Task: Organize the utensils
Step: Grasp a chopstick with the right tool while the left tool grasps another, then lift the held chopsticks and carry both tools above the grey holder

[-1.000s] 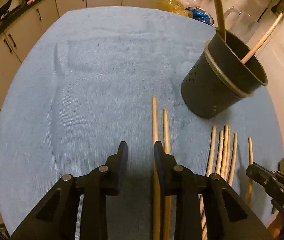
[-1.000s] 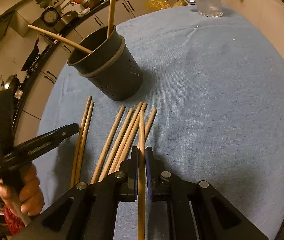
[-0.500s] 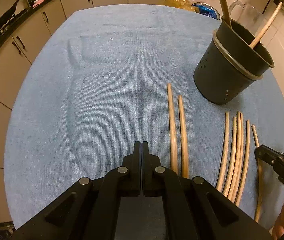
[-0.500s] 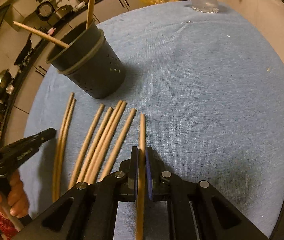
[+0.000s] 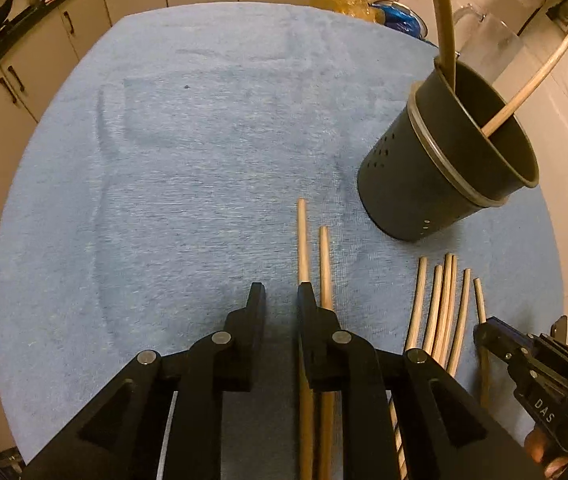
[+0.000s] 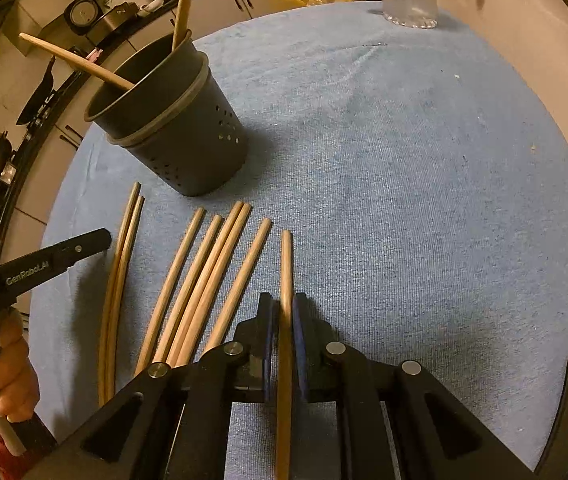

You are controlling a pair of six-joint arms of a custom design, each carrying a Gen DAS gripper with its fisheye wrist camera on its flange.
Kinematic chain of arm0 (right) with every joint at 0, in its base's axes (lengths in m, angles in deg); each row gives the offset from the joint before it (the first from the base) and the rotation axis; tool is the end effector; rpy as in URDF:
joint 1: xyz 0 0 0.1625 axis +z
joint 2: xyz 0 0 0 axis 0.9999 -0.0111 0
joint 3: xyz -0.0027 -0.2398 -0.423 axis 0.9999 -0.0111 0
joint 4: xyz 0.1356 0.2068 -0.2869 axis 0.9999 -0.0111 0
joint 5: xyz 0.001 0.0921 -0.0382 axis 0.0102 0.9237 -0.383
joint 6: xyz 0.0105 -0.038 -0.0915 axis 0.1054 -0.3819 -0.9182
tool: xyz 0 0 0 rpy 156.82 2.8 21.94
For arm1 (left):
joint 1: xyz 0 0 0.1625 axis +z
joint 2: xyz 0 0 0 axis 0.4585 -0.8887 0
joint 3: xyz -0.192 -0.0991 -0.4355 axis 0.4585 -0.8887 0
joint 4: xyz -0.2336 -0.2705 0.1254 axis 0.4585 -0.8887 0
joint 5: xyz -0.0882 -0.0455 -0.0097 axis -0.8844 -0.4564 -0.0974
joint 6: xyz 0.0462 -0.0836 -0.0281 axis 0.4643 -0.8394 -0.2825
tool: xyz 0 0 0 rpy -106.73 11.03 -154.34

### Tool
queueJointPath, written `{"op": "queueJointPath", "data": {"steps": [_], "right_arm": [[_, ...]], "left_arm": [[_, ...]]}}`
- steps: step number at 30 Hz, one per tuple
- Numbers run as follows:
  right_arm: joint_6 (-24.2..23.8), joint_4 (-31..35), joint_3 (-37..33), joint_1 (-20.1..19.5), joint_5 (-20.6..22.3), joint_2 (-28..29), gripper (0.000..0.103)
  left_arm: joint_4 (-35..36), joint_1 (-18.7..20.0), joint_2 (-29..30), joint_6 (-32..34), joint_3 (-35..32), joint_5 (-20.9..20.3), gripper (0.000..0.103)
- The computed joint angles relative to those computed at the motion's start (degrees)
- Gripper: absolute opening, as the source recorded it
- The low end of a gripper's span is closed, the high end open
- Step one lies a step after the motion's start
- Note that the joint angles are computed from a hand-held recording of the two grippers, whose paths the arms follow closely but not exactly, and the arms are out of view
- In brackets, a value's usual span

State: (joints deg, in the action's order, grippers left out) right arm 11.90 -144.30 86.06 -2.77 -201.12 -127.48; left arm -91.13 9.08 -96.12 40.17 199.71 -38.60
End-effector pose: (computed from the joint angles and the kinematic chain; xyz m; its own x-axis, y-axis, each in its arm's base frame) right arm 0.0662 -0.3577 0.2266 -0.8690 0.1136 0.4816 -0.0999 0.9130 -0.3956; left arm -0.3087 -0.4637 -0.0365 -0.7797 0.1563 -0.6063 0.3099 0.9378 -0.1567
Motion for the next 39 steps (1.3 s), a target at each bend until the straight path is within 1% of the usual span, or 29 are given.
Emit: {"op": "queueJointPath", "data": {"steps": [2, 4, 5, 7, 11, 14, 19, 22, 26, 30, 32, 34, 36, 38, 39], "right_arm": [[-0.33, -0.40, 0.22, -0.36, 0.50, 0.02, 0.011], [-0.26, 0.30, 0.14, -0.48, 0.83, -0.42, 0.011], [-0.29, 0.57, 0.07, -0.41, 0.73, -0.47, 0.011], [0.01, 2.20, -0.51, -0.11, 0.28, -0.82, 0.011], [0.33, 5.09, -1.38, -0.37, 0.84, -1.97, 0.011], [0.37, 5.23, -1.38, -0.54, 1.37, -2.19, 0.011], [0.08, 4.67, -1.02, -0.86, 1.82, -2.19, 0.011], [-0.35, 4.43, -0.77, -1.31, 2.16, -2.45, 0.011], [-0.21, 5.27, -1.08, -1.11, 1.73, -2.67, 0.011], [0.42, 6.72, -1.94, -0.17, 0.32, -2.39, 0.011], [0.92, 7.06, -2.48, 0.66, -0.99, -1.70, 0.011], [1.14, 6.85, -3.10, 1.96, -3.30, -0.43, 0.009], [-0.01, 6.40, -3.75, 3.15, -5.36, 0.92, 0.007], [0.29, 6.13, -3.70, 2.77, -4.24, 0.70, 0.007], [0.21, 5.98, -3.52, 2.48, -3.24, 0.30, 0.007]], "left_arm": [[2.12, -0.56, 0.75, -0.43, -1.16, 2.25, 0.016], [4.12, -0.62, 1.10, -1.34, -2.00, 3.22, 0.015], [5.18, -0.23, 1.41, -1.28, -2.83, 2.52, 0.015], [5.51, -0.29, 1.84, -1.00, -3.24, 3.07, 0.016], [4.72, -0.26, 1.45, -0.48, -3.43, 2.09, 0.016], [4.21, -0.38, 0.12, -0.10, -2.87, 1.87, 0.016], [5.79, -0.29, 0.51, 0.56, -3.78, 1.83, 0.016], [5.08, -0.28, 0.67, 0.78, -3.32, 1.78, 0.016], [7.00, -0.28, 1.36, 1.00, -4.47, 1.99, 0.016], [8.04, -0.64, 1.88, 1.50, -4.93, 4.01, 0.015], [9.06, -0.76, 1.86, 0.79, -5.03, 5.22, 0.006], [7.86, -1.17, 1.44, -0.34, -3.49, 5.67, 0.006], [3.93, -1.07, 0.27, -0.49, -1.10, 4.47, 0.006], [-0.03, -1.71, -0.70, -0.65, 1.24, 4.18, 0.006], [-2.49, -2.76, -1.80, -1.22, 3.65, 4.31, 0.006]]}}
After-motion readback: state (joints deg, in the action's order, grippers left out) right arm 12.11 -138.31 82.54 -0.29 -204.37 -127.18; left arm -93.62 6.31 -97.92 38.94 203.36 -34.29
